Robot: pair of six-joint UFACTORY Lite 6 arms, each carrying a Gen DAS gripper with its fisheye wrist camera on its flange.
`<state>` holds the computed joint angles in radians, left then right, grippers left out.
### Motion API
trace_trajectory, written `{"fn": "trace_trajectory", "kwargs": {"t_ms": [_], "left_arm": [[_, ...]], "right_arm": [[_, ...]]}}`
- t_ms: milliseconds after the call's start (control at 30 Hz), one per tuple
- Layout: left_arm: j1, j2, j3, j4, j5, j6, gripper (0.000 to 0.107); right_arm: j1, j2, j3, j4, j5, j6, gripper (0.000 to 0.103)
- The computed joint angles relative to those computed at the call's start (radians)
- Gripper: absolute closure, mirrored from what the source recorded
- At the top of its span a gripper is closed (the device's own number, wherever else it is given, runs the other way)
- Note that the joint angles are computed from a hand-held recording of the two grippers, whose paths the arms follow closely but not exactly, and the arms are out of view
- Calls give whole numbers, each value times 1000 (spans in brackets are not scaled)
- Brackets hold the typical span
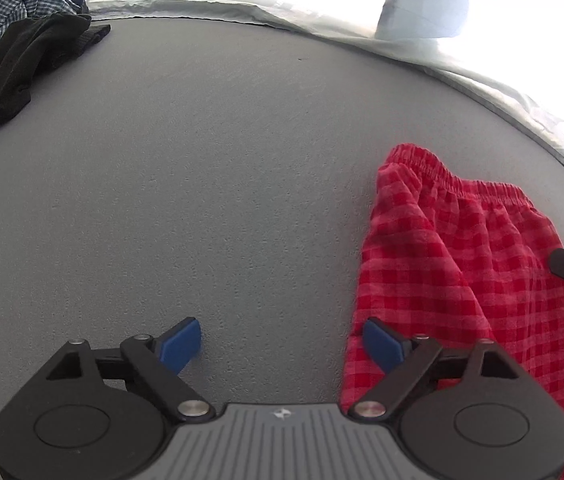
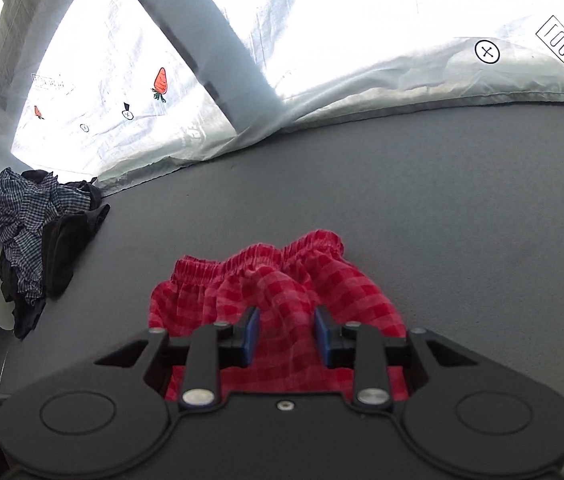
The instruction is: Fold clothes
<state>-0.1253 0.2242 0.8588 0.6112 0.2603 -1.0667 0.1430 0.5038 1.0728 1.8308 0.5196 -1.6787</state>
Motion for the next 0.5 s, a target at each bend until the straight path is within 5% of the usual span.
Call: {"fn": "trace_trajectory", "kwargs": {"t_ms": [33,67,233,500], "left_arm": [[-2,-1,-6,20,-7,-23,12],[-4,3,-6,42,-11,-46,10],[-60,27,11,150,42,-126,6],[-66,54,35,157,49,-147,4]], "right_arm": [[7,14,15,-1,0,-9,94],[11,28,28,0,4,-20,98],[-33,6,-4,89,78,-98,101],[-65,67,67,149,-6,-161,101]]}}
